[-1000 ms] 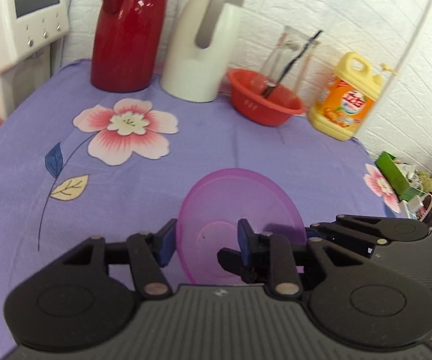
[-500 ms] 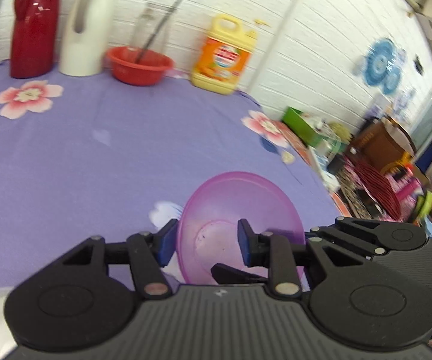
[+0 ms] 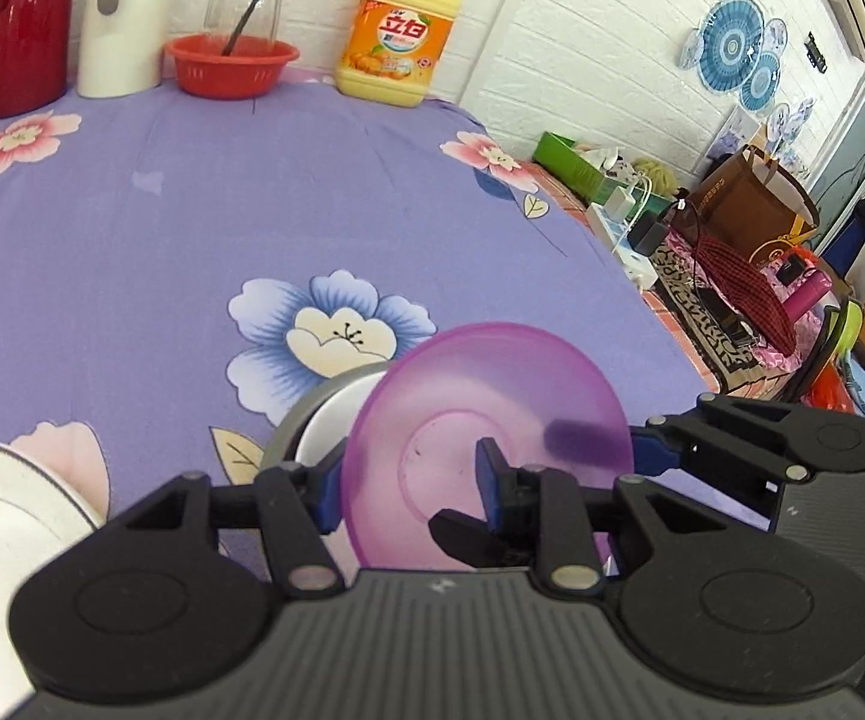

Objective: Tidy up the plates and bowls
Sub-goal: 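Lift the pink bowl with the left tool into the white bowl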

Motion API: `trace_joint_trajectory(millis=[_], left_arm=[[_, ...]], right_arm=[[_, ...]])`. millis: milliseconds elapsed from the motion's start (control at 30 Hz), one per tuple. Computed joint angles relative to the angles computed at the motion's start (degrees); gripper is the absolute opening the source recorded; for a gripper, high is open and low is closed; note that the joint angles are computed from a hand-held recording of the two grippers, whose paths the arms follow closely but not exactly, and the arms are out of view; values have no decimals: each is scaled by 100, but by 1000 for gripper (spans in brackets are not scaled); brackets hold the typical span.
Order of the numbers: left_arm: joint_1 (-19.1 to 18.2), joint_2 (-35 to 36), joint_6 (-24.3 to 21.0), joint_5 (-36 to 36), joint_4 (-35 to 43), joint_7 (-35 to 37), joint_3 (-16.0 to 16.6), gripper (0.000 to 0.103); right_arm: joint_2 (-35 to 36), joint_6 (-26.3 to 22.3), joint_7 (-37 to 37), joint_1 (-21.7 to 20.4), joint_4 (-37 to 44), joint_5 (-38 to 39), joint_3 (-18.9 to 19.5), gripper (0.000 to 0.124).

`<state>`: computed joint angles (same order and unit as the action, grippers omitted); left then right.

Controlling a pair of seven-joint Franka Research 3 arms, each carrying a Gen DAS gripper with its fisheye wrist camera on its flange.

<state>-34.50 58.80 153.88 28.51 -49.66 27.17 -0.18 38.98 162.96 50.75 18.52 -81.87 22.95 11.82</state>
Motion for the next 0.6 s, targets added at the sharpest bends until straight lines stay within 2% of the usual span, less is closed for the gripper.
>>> trace_joint_trajectory(millis=[67, 133, 233, 300, 367, 400, 467, 500, 533, 600], left_arm=[[-43, -100, 45, 122, -136, -62, 124, 39], [-60, -403, 356, 303, -622, -275, 241, 73], [-282, -893, 847, 858, -1366, -972, 715, 74], [-651, -1176, 1040, 1467, -1784, -1811, 1297, 75], [-899, -1311, 1056, 1960, -1995, -2377, 1643, 75], [-976, -1344, 967, 2135, -2048, -2555, 1720, 75], [-880, -1340, 738, 2211, -2025, -2432, 1514, 75], [-789, -1326, 698, 2230, -2014, -2332, 1376, 75], [-699, -1313, 694, 2251, -2008, -2287, 1253, 76], [-493, -1254, 716, 2264, -1958, -2249, 1008, 76]], right_arm=[[-41, 150, -84, -130, -105, 176, 146, 103], [-141, 481, -348, -392, -341, 500, 466, 103], [-291, 1188, -929, -944, -775, 1151, 1178, 103], [-277, 1973, -1445, -1515, -1114, 1579, 1986, 103], [-167, 2603, -1549, -1956, -1393, 1595, 2614, 103], [-63, 2904, -1506, -2166, -1505, 1556, 2915, 103], [106, 3207, -1279, -2457, -1668, 1460, 3303, 103], [158, 3187, -1150, -2500, -1675, 1438, 3347, 103], [149, 3125, -1042, -2405, -1645, 1442, 3224, 103], [10, 2934, -828, -1881, -1510, 1509, 2565, 103]])
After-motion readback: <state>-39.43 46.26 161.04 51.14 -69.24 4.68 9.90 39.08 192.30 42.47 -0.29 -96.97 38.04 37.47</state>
